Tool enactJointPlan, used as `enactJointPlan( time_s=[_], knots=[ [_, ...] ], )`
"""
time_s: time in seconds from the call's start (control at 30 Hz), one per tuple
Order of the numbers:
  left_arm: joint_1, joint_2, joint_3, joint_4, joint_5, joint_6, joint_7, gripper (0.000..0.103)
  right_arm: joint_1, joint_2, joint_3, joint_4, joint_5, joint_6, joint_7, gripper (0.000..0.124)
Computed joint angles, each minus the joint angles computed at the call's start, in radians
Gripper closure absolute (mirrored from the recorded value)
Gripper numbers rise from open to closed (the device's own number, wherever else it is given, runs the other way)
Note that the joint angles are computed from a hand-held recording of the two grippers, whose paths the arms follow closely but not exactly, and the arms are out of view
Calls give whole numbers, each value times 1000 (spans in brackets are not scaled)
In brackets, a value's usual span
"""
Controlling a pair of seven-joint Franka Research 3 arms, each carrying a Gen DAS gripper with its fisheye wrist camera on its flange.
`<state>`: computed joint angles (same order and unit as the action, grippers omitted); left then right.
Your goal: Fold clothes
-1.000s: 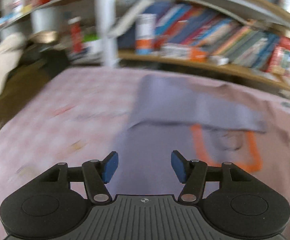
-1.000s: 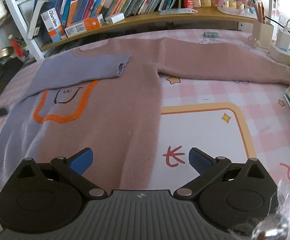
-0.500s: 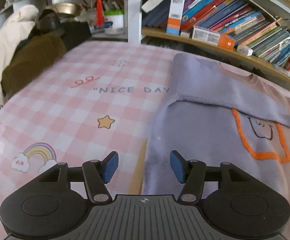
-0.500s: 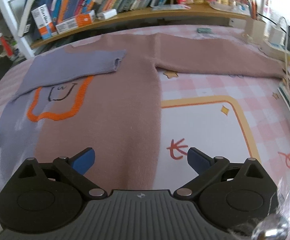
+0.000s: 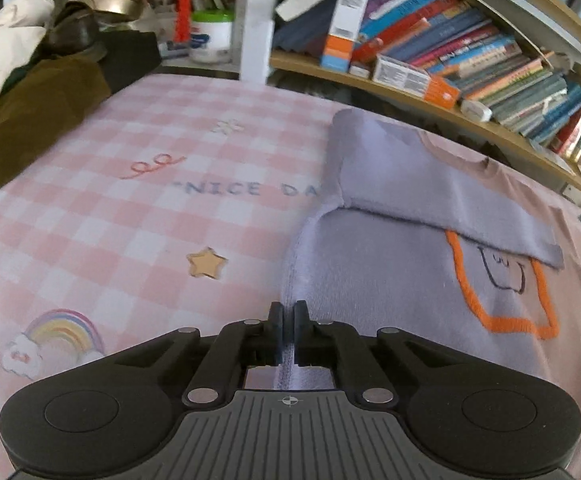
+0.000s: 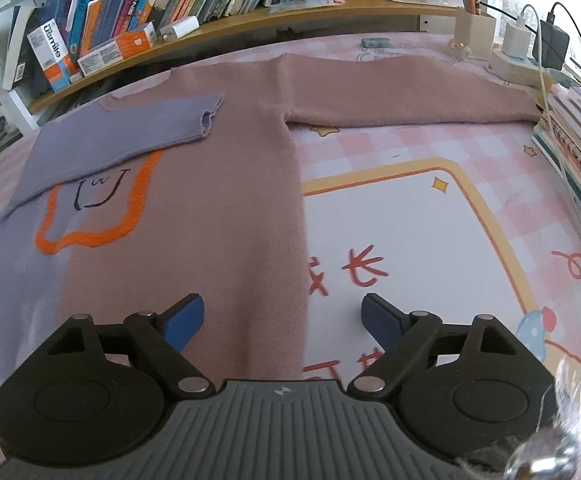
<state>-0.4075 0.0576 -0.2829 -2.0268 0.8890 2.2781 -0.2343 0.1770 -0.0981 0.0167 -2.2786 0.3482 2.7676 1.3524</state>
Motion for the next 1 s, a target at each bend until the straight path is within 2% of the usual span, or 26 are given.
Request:
enactJointPlan(
  time_s=[0.33, 0.47, 0.8, 0.87, 0.93, 1.0],
  knots=[
    [45, -105, -5, -113, -21, 11, -3, 99, 38, -4, 29, -10, -15, 16, 15, 39],
    [60, -132, -13, -143, -32, 15, 6, 99, 45, 1, 47, -21, -88, 60, 53, 51],
    [83, -165, -22, -193, -49, 73, 43, 98, 52, -12, 57, -49, -179, 91, 147, 52],
    [87, -170, -23, -197, -58, 73, 51, 93, 48, -22, 59, -57, -190, 96, 173, 52],
    [89, -179, -29, -197, -55, 58, 45, 93, 44, -32, 62, -64, -203, 101, 201, 51],
    [89, -189, -35, -195, -50, 36, 44, 87, 38, -46, 66, -75, -216, 110, 230, 50]
  ],
)
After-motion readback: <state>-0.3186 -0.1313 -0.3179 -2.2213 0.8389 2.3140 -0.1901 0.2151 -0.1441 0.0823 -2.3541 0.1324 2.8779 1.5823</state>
